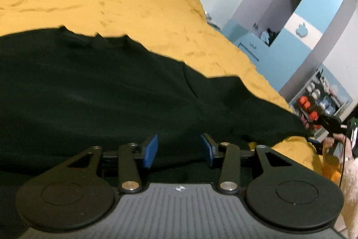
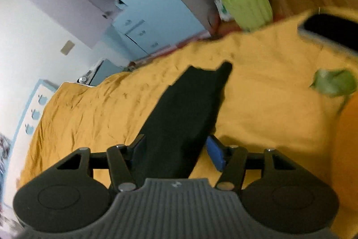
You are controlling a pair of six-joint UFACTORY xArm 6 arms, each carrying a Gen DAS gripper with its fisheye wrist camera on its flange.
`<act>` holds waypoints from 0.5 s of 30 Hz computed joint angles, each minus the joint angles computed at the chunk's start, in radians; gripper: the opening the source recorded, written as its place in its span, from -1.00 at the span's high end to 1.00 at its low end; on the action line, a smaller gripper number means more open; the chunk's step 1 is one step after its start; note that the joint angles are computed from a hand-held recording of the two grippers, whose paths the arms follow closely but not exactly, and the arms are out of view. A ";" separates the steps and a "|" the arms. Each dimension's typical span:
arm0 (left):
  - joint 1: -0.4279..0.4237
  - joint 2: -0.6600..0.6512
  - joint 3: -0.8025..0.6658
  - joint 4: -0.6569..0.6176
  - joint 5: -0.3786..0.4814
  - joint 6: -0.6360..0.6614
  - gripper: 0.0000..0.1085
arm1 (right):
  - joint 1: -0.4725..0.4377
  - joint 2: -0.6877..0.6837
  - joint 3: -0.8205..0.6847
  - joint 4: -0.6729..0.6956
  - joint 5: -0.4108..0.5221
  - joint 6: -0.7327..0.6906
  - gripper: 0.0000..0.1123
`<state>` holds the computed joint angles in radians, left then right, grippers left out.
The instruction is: Fold small clothes
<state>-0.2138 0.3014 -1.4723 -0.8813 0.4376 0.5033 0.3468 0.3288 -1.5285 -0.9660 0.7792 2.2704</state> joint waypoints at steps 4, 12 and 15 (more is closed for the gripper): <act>-0.006 0.035 -0.026 0.050 0.031 -0.060 0.08 | -0.024 0.038 -0.020 -0.009 0.016 0.069 0.02; 0.006 0.036 -0.008 0.041 0.049 -0.038 0.08 | -0.055 0.098 -0.081 -0.070 0.074 0.150 0.40; 0.010 0.032 -0.006 0.028 0.056 -0.035 0.08 | -0.060 0.104 -0.094 -0.052 0.071 0.067 0.90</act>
